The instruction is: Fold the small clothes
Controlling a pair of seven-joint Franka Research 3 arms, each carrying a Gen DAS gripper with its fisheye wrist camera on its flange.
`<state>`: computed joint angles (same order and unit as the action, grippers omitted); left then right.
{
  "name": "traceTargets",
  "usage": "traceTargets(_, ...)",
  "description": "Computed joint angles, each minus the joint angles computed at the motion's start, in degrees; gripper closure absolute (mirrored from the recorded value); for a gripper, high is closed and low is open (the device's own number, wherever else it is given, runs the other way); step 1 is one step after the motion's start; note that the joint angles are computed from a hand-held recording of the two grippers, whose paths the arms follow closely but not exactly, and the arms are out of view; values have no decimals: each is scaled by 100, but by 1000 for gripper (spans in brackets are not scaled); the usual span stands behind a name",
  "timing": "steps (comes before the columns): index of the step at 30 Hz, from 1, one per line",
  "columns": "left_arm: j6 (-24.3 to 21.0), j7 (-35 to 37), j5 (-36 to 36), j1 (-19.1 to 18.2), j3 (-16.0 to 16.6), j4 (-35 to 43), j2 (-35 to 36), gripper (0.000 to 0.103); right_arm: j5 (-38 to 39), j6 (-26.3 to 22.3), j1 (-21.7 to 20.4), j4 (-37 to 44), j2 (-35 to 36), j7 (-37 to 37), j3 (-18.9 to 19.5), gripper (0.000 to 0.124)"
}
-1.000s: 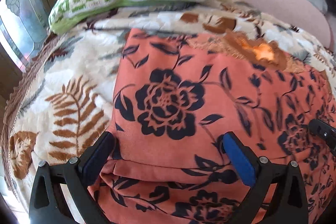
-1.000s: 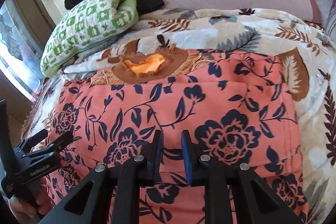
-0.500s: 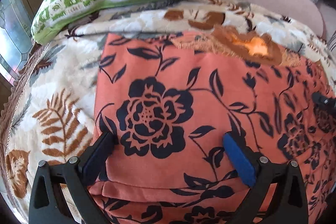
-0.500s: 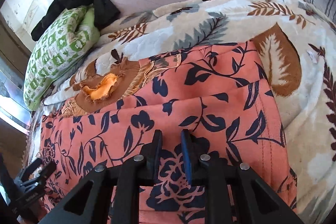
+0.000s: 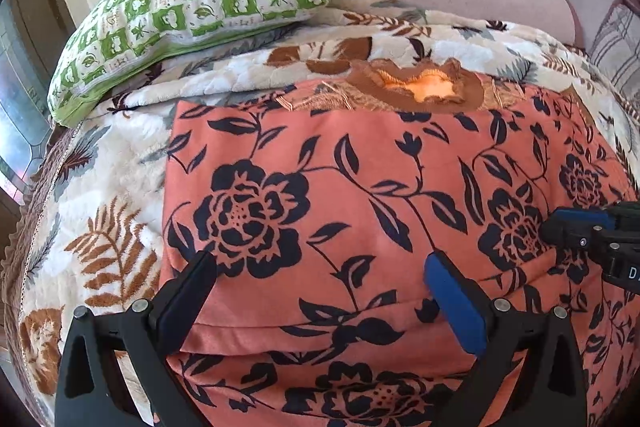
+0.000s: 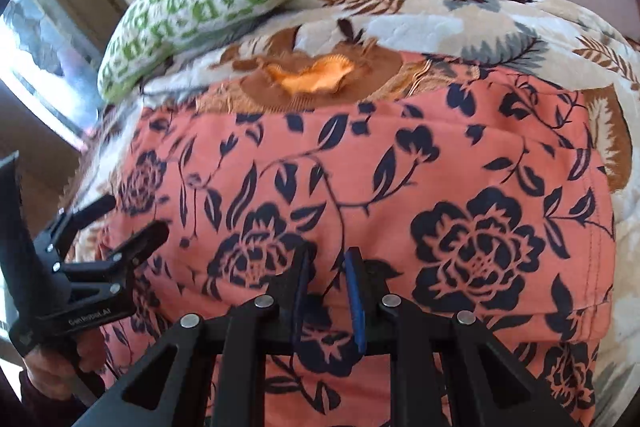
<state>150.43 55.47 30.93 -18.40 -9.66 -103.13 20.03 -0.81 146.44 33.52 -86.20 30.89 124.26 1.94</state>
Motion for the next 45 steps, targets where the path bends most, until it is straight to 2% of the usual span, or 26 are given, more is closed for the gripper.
traceTargets(2, -14, 133, -91, 46, -42, -33, 28, 0, -208, -3, 104, -161, -106, 2, -75, 102)
traceTargets(6, 235, 322, -112, 115, -53, -236, -60, 0, 109, 67, -141, -511, -350, -378, 167, 102)
traceTargets(11, 425, 412, -33, 116, -20, -381, -102, 0, 487, 568, -290, -1211, -705, -745, 324, 102)
traceTargets(13, 451, 430, -76, 133, -25, -416, -126, 0, 537, 631, -264, -1189, -664, -747, 312, 101)
traceTargets(16, 613, 7, 192, 31, 125, -631, -324, 0, 414, 681, -161, -1269, -740, -705, 222, 102)
traceTargets(18, 747, -305, 547, -21, 213, -878, -538, 0, 357, 906, -132, -1524, -923, -670, 200, 102)
traceTargets(20, 618, -393, 765, -13, 187, -1084, -697, 0, 303, 951, -109, -1708, -1058, -667, 203, 102)
traceTargets(21, 386, -320, 741, 5, 124, -1125, -711, 0, 150, 764, -40, -1707, -1070, -604, 150, 102)
traceTargets(22, 342, -360, 783, 21, 98, -1227, -744, 0, 47, 463, -5, -1632, -1022, -568, 137, 101)
traceTargets(23, 609, -628, 946, 47, 139, -1417, -851, 0, -47, 481, 21, -1707, -1025, -530, 131, 101)
traceTargets(24, 608, -567, 814, 119, 75, -1487, -912, 0, -291, 771, 127, -1904, -1108, -331, 32, 101)
traceTargets(27, 796, -471, 282, 331, -59, -1782, -1081, 0, -489, 879, 188, -2117, -1239, -15, 15, 101)
traceTargets(28, 882, -561, 306, 342, -50, -1901, -1159, 0, -451, 880, 169, -2187, -1288, 49, 61, 101)
traceTargets(31, 894, -1187, 900, 255, 0, -2224, -1431, 0, -562, 732, 227, -2357, -1446, 271, 131, 101)
traceTargets(35, 833, -1955, 1608, 264, -112, -2727, -1847, 0, -1259, 1010, 530, -2931, -1829, 1405, 37, 101)
traceTargets(37, 916, -2085, 1648, 330, -194, -3018, -2086, 0, -1328, 1151, 491, -3215, -2024, 1661, 172, 102)
traceTargets(38, 956, -2112, 1669, 363, -235, -3158, -2205, 0, -1068, 1197, 388, -3348, -2111, 1490, 343, 102)
traceTargets(41, 1021, -1994, 1453, 429, -342, -3561, -2573, 0, -1092, 1363, 380, -3710, -2367, 1689, 506, 102)
traceTargets(45, 1092, -1392, 630, 351, -363, -4160, -3146, 0, -915, 1537, 318, -4152, -2696, 1827, 740, 101)
